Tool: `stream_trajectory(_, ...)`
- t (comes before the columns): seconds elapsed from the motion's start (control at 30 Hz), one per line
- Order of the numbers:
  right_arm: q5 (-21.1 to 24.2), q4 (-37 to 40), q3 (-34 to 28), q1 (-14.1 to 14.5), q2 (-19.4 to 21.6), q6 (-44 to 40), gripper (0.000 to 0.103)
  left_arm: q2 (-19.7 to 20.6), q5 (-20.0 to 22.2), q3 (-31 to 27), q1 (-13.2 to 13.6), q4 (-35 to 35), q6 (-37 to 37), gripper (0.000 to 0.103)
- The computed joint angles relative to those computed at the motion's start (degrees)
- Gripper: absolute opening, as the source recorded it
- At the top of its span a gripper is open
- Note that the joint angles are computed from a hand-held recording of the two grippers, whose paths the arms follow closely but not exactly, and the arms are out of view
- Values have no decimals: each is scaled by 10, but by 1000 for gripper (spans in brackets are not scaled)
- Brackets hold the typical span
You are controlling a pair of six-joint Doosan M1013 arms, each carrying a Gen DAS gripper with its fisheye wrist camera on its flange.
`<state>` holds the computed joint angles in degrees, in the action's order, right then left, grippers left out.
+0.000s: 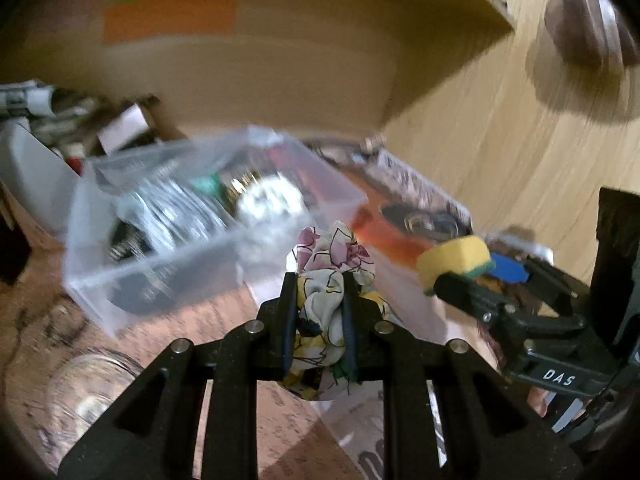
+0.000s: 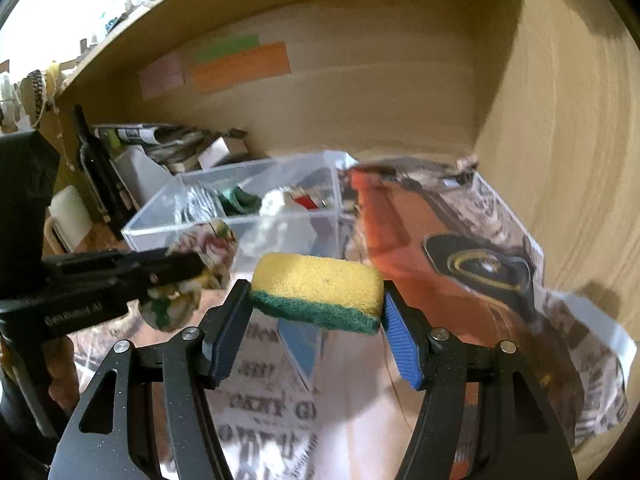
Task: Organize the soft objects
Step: 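Carry the floral fabric with the left gripper into the box while the right gripper drops the sponge inside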
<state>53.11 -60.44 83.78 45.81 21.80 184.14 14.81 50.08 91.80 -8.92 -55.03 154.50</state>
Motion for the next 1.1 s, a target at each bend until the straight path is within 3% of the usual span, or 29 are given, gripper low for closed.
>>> stream_trajectory(0.23, -14, -25, -35, -9, 15, -32, 61, 1, -39, -18, 19, -42, 4, 20)
stream_trajectory(0.5, -40, -22, -80, -28, 38, -83, 61, 22, -77, -56, 33, -31, -25, 20)
stream_trajectory(0.8, -66, 61, -132, -56, 73, -175, 61, 49, -89, -83, 29, 31, -80, 20)
stream_trajectory(1.1, -54, 151, -165, -74, 101, -259, 62, 69, -102, -93, 18, 85, -103, 20)
